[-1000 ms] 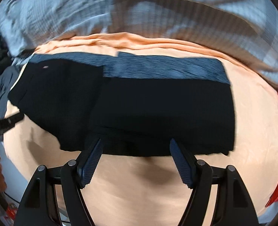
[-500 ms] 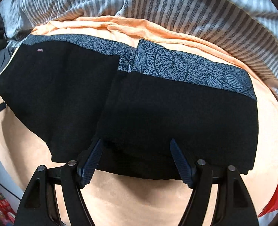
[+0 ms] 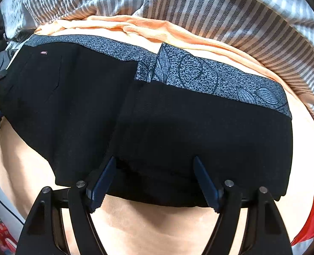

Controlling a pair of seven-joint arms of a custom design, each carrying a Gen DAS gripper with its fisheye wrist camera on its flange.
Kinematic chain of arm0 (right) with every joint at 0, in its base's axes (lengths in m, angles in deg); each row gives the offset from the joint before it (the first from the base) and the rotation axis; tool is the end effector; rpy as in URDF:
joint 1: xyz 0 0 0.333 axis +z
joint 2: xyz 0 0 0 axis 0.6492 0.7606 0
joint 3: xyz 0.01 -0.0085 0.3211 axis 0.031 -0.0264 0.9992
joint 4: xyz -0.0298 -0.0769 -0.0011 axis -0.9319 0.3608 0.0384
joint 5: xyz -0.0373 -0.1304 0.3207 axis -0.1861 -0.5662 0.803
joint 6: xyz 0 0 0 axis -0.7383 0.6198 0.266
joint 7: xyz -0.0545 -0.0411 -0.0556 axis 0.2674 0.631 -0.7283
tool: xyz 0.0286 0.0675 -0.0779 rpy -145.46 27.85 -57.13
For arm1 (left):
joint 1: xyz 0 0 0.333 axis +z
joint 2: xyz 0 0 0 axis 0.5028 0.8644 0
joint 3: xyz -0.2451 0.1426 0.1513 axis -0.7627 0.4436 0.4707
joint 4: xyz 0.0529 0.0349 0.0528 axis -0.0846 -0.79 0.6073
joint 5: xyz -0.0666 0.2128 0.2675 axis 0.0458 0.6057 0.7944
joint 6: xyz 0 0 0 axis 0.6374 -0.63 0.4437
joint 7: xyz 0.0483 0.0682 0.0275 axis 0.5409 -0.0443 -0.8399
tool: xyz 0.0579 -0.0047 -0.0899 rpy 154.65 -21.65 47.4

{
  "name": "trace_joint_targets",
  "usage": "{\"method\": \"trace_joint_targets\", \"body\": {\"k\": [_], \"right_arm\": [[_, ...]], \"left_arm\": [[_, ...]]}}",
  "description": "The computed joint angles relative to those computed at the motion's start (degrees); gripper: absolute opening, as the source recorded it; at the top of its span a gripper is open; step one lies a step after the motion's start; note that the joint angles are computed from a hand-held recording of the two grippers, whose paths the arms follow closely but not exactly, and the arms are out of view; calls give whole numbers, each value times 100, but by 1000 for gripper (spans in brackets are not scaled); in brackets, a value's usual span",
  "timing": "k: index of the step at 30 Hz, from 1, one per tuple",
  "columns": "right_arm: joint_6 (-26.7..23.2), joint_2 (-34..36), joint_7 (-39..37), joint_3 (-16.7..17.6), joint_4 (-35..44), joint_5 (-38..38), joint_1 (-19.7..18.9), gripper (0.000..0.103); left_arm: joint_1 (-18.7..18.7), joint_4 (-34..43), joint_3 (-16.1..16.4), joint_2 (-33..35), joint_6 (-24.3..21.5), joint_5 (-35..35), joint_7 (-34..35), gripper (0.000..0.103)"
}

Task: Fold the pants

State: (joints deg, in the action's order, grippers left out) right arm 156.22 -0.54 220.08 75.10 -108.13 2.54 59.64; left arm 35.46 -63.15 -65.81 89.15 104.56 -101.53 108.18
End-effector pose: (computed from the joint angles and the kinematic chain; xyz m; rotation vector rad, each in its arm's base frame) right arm 0.4044 0.1840 0.3162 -1.7777 2.5182 -0.2949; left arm 0.5705 -0.1354 0.2766 2.0502 -1.7054 0.8291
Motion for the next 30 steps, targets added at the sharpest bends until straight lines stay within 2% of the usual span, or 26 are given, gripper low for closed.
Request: {"method": "trace_joint_targets", "body": {"k": [1,2,3,4,5,6,7,9,11,12,13,17,19,20,21,22,23,25,26,28,30], "right_arm": [[10,53,26,-24,42,-17,18,79],[20,102,38,-211,93,14,224,79],[23,90,-23,-573,94,89,578,79],[37,73,-71,-779,95,149,769,79],[6,46,-131,-829,109,160,778,76],[-99,25,-146,-737,159,142,693,72],[-232,6,-153,-685,230,92,658,72],[-353,-79,-195,-785,324,34,783,71],[-274,-207,-416,-772,383,208,735,71],[-204,-257,-521,-673,417,312,613,71],[-104,-290,-755,-772,492,520,663,71],[156,-112,-1815,-775,1029,1749,585,71],[140,144,-2552,-789,1519,2588,542,72],[78,277,-2895,-737,1783,2993,462,77],[-20,477,-3269,-747,2107,3418,441,80],[-203,710,-3646,-576,2511,3834,256,80],[-577,962,-3893,-577,2995,4087,224,80],[-1121,1534,-4242,-748,3995,4416,371,80],[-1442,1784,-4259,-570,4496,4353,227,81],[-1830,2415,-4316,136,5496,4024,-279,83],[-2369,3076,-4366,596,6497,3702,-510,83]], "left_arm": [[-139,1,91,-4,93,212,-187,92],[-337,17,235,-11,173,590,-531,92],[-477,30,336,-13,234,940,-846,92],[-680,13,512,-39,314,1330,-1222,83],[-1083,-40,888,-109,432,2122,-1957,63],[-1343,-58,1159,-140,442,2690,-2404,45],[-1456,-93,1289,-169,456,3043,-2630,40],[-1397,-167,1235,-254,511,3286,-2782,28],[-1451,-214,1243,-358,561,3738,-2920,25],[-1626,-284,1366,-441,666,4175,-3082,23],[-1769,-346,1466,-502,768,4553,-3240,23],[-2562,-594,2142,-734,1160,6381,-4112,23],[-2742,-617,2320,-772,1189,7014,-4412,22],[-2836,-620,2421,-787,1189,7359,-4555,22],[-2851,-617,2438,-797,1180,7561,-4659,22],[-2857,-605,2435,-799,1170,7735,-4761,22],[-2836,-593,2417,-802,1164,7883,-4836,22],[-2732,-580,2320,-809,1140,8068,-4947,22],[-2687,-580,2273,-816,1131,8162,-5014,22],[-2584,-575,2164,-822,1123,8331,-5132,22],[-2443,-595,2019,-846,1135,8439,-5215,22]]}}
